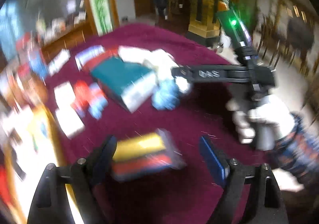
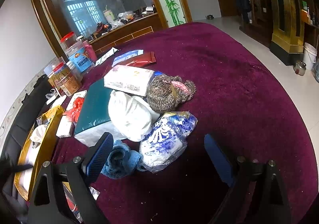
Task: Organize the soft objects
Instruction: 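Reach the left tool to the bag of yellow, black and red strips, then grasp the strip bag with the left tool and lift it toward the tray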
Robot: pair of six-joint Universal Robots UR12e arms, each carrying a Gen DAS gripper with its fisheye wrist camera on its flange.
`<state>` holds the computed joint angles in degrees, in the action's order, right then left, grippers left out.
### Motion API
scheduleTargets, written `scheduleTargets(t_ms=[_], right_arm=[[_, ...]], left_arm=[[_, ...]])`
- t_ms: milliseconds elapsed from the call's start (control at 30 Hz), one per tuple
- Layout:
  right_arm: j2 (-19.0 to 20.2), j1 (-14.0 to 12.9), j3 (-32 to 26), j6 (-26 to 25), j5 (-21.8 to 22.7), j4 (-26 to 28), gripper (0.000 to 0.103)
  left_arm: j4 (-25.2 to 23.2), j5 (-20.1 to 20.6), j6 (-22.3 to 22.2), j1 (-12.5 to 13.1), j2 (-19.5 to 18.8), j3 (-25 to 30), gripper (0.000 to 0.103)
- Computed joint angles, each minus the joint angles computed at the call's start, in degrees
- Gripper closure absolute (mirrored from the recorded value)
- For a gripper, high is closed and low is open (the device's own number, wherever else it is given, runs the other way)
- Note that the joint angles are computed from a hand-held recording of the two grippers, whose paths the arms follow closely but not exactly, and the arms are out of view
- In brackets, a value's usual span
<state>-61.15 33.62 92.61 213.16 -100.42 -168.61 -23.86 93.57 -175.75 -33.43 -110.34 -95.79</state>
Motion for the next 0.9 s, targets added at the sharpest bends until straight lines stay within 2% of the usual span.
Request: scheduleTargets(t_ms=[67,100,233,300,333,400,533,600,667,733,833,900], right_arm=[[0.08,-0.02,-0.19,-0.10,0.15,0.65,0.011],[0.13,-0.06,-0.27,-0.05,0.37,0.89,0.011],[0.25,-0.42,-0.42,0.62,1.79,1.84,0.011],[0.22,-0.61,-0.33,1.09,2.53,2.03,0.011],[0.25,-0.71,-0.36,1.28,2.87,2.17,0.011],[0.28,-0.81,-0.43,1.56,3.36,2.55,0.011],[0.26,-0.82,-0.41,1.78,3.46,2.72,0.011],[0.24,-0.84,-0.37,1.98,3.49,2.74,0.011],[0.23,-0.88,-0.33,2.26,3.56,2.71,0.011],[0.18,-0.99,-0.20,2.54,3.73,2.57,0.011],[0.13,-1.19,-0.03,3.13,4.15,2.39,0.011],[0.06,-1.38,0.17,3.68,4.57,2.15,0.011]], left_arm=[[-3.24,-2.69,1.96,1.50,-0.59,1.43,0.014],[-6.73,-6.28,0.40,2.72,-1.53,2.95,0.015],[-13.58,-15.32,-7.37,5.96,-3.19,4.53,0.015],[-15.51,-19.37,-9.49,7.09,-3.10,4.42,0.015],[-16.13,-22.24,-9.57,7.65,-2.57,3.90,0.015],[-17.71,-23.63,-7.57,7.39,-1.81,3.39,0.015],[-21.42,-22.67,-1.02,5.35,-0.05,2.24,0.015],[-20.46,-20.13,-0.03,4.10,0.36,1.69,0.015],[-18.16,-16.48,-0.56,2.94,0.41,1.23,0.015],[-15.46,-10.79,-1.87,1.40,-0.14,1.08,0.015],[-14.33,-2.93,-5.01,-0.49,-1.80,1.72,0.012],[-10.41,-2.04,-7.89,-1.05,-1.86,0.50,0.014]])
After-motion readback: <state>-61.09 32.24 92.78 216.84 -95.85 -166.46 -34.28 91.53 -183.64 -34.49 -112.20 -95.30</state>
